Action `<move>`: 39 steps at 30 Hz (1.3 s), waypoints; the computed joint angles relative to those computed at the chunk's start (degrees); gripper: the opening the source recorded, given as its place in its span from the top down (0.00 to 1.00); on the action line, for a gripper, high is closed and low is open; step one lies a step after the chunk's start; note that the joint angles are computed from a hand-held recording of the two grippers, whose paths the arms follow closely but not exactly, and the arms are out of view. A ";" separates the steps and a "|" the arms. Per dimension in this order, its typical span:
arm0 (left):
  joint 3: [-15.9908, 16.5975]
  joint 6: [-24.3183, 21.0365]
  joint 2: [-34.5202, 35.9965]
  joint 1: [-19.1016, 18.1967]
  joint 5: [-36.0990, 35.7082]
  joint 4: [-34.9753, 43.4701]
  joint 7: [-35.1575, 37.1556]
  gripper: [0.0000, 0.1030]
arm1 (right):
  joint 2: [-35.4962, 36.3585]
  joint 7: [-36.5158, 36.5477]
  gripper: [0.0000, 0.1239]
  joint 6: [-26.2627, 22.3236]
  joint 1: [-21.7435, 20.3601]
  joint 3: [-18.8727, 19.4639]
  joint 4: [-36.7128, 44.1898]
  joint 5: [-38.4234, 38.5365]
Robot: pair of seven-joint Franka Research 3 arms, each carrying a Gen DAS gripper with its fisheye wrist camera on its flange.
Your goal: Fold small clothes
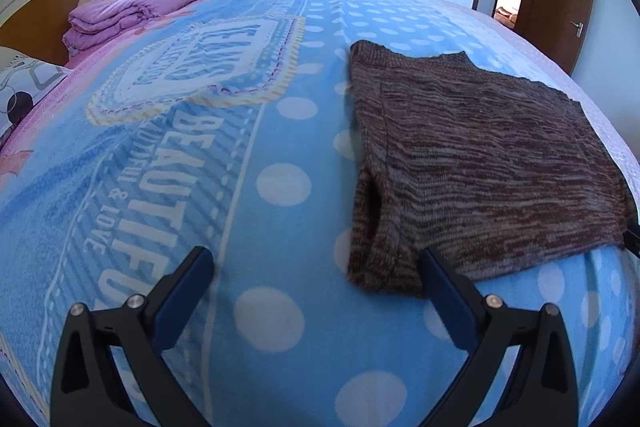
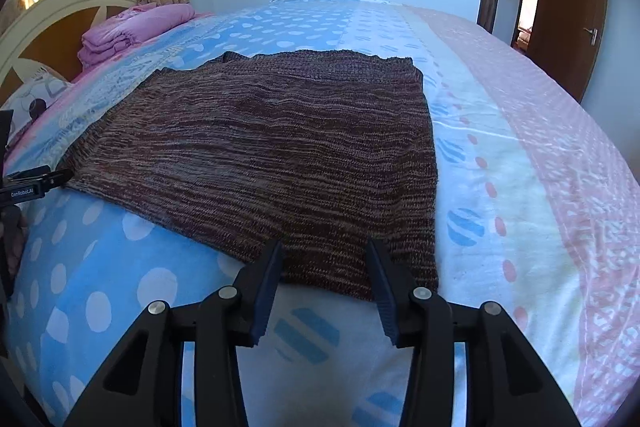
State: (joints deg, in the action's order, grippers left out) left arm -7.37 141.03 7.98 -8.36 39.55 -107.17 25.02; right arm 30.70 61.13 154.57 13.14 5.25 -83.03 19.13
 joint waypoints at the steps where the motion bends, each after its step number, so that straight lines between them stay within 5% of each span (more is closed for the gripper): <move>1: 0.01 0.69 -0.71 0.05 0.15 -0.96 -0.10 0.00 | -0.51 -0.47 0.59 0.05 -0.05 0.28 -0.56 0.12; 18: -0.58 -4.74 -3.78 0.82 4.93 -2.69 -2.90 0.00 | -5.10 -13.93 0.54 5.75 4.05 4.28 -6.75 2.86; 34: 0.68 -3.79 -0.52 2.78 0.19 1.12 3.89 0.00 | -0.17 -13.64 0.54 4.80 10.67 3.93 -0.13 -2.58; 39: 1.99 0.08 0.69 3.86 0.94 2.70 3.25 0.00 | 1.09 -13.38 0.54 6.46 12.99 3.64 0.91 -4.96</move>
State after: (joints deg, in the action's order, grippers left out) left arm -5.39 141.11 8.67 -4.50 40.49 -104.47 28.28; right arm 31.79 47.74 161.03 26.13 8.89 -82.12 14.17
